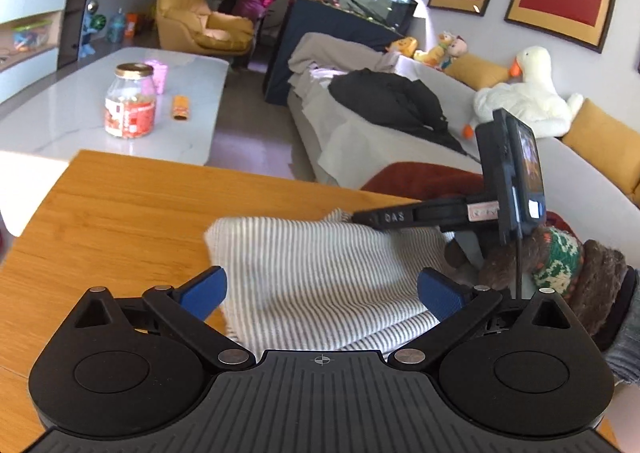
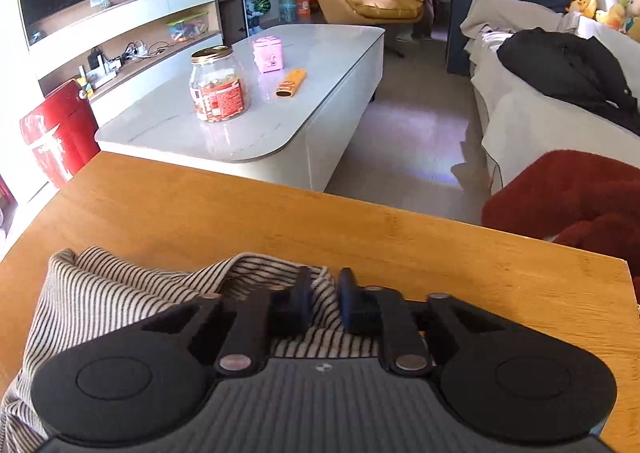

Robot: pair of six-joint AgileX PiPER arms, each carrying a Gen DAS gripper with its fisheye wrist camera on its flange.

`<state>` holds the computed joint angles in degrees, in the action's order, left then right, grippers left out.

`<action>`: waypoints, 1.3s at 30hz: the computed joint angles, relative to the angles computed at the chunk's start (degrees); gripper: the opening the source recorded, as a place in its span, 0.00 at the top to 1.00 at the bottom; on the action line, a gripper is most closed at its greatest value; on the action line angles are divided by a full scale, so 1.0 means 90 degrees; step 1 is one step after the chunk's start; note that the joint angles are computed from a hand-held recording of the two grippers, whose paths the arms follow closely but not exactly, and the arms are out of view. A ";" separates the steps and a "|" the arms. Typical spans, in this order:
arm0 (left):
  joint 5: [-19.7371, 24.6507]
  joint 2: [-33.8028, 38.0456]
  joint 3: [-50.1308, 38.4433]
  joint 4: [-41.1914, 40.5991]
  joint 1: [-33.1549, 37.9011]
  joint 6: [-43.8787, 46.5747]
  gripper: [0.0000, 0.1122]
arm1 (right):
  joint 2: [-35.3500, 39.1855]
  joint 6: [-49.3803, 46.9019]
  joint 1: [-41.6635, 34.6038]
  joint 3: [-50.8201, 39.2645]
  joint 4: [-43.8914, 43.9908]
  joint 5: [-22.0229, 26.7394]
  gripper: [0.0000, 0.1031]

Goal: Fold clothes

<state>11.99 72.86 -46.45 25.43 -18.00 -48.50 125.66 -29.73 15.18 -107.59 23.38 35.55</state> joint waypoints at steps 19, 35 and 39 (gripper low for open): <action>0.0726 0.0186 -0.0927 -0.3149 0.0360 0.3757 0.08 | -0.4955 -0.4889 -0.2220 0.6903 0.4666 0.1425 0.94; 0.2347 -0.0981 0.0105 -0.4535 0.1093 0.5541 0.08 | -0.5180 -0.3806 -0.2471 0.6744 0.3060 -0.0651 0.33; 0.3027 -0.1069 -0.0067 -0.6579 0.1990 0.6972 0.10 | -0.5175 -0.4144 -0.2955 0.6709 0.3539 -0.0097 0.30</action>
<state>39.23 63.24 -47.05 -33.79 -0.09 14.25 79.08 -67.02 -11.42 -47.21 55.23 34.68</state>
